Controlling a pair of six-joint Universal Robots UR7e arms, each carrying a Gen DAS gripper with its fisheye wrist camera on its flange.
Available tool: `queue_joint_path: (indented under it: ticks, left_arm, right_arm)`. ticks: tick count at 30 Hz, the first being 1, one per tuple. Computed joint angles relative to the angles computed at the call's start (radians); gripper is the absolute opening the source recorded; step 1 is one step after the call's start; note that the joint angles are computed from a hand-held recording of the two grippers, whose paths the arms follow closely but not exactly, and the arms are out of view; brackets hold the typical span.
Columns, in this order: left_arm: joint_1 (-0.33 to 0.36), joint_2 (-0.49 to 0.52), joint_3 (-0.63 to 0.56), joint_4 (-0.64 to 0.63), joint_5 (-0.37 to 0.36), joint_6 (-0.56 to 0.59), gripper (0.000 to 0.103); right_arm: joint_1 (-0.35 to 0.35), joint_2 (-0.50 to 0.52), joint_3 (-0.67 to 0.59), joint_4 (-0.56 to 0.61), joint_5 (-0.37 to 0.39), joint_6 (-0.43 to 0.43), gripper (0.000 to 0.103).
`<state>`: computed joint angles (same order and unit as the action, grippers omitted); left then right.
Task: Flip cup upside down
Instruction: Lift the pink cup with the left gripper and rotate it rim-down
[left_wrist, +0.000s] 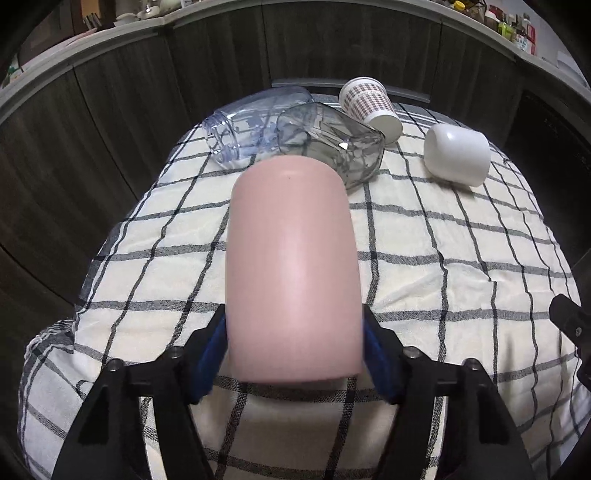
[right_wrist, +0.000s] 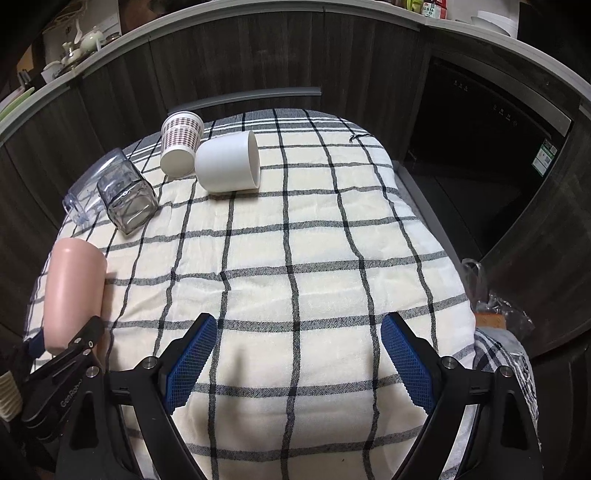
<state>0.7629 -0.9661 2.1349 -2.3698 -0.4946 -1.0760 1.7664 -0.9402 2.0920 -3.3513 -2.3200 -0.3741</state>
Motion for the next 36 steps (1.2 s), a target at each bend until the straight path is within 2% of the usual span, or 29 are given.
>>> queue_joint_path:
  ticks: [8,12,15,18,22,26,30,36]
  left_arm:
    - [-0.014,-0.019,0.009,-0.007,-0.005,0.02,0.064]
    - [-0.032,-0.045,-0.003,0.065,-0.024,0.013,0.064]
    - [-0.05,-0.072,-0.017,0.119,-0.042,0.02,0.064]
    - [-0.068,-0.097,-0.058,0.23,-0.078,0.013,0.064]
    - [-0.066,-0.121,-0.151,0.407,-0.209,0.02,0.064]
    - [-0.043,-0.1,-0.261,0.561,-0.351,0.073,0.064]
    - [-0.002,-0.049,-0.387,0.708,-0.494,0.116,0.064]
    - [0.071,0.06,-0.585,0.903,-0.653,0.152,0.064]
  right_arm:
    - [0.012,-0.005,0.007,-0.021,0.005,-0.014,0.09]
    - [0.035,-0.024,0.008,0.005,0.004,0.005,0.09]
    - [0.063,-0.035,-0.003,0.025,-0.024,0.021,0.09]
    - [0.084,-0.058,-0.011,0.061,-0.021,0.046,0.09]
    - [0.097,-0.114,-0.025,0.205,0.015,0.152,0.09]
    - [0.104,-0.158,-0.049,0.336,0.048,0.26,0.09]
    - [0.098,-0.19,-0.091,0.487,0.09,0.373,0.09]
    - [0.069,-0.208,-0.141,0.592,0.166,0.462,0.09]
